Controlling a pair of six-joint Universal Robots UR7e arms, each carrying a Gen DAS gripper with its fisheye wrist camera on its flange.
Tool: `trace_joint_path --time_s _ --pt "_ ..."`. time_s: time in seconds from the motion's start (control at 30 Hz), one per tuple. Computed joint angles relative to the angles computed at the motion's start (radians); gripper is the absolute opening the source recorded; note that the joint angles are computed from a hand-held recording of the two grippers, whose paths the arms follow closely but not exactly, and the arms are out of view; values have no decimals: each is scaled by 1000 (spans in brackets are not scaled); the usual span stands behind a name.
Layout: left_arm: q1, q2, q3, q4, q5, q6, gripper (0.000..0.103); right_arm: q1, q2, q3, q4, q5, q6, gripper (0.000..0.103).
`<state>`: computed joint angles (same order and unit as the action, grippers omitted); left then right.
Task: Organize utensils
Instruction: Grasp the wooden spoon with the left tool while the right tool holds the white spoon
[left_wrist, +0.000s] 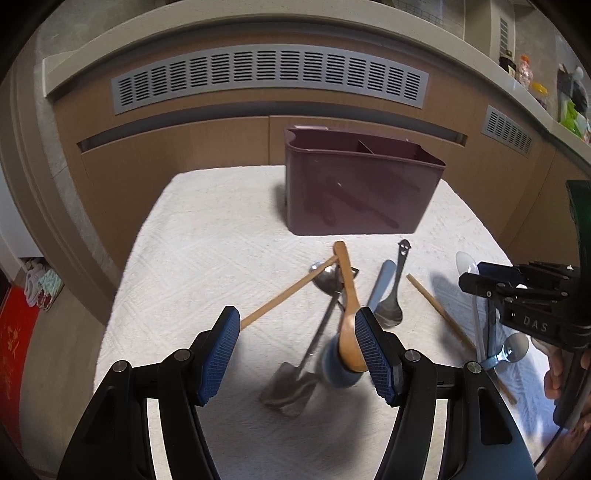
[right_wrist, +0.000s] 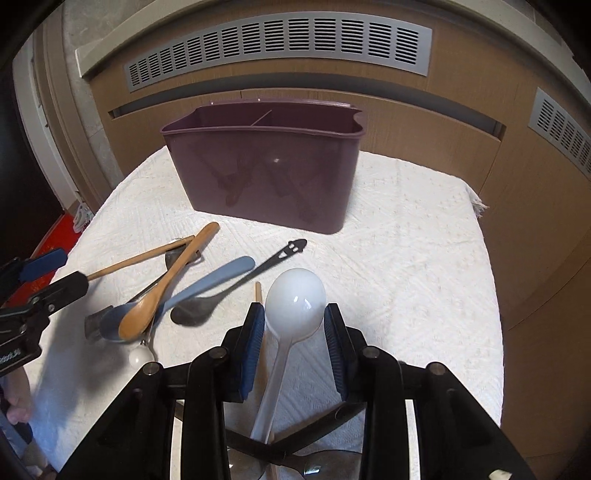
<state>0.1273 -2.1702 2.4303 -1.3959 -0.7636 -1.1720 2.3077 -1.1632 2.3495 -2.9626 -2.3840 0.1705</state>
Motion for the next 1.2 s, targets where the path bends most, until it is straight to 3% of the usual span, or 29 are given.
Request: trace_joint_path --time_s 0.17,0.33,0.5,0.6,0.7,1.03,1.2 --pt "103 71 31 -280 -73 211 65 -20 -21 42 -46 22 3 30" --pt "227 261 9 -461 -106 360 64 -28 -24 68 -75 32 11 30" --pt "297 361 -13 -555 -134 442 42 -24 -19 77 -97 20 15 30" --pt "294 364 0 -564 -122 449 36 -22 -19 78 -101 21 10 30" --pt "273 335 15 -548 -119 440 15 -19 -16 77 -104 14 5 30" --pt "175 171 19 -359 -171 343 14 -12 -13 70 -89 4 10 30" --pt "210 209 -9 -376 -213 410 16 -5 -11 65 -96 6 2 30"
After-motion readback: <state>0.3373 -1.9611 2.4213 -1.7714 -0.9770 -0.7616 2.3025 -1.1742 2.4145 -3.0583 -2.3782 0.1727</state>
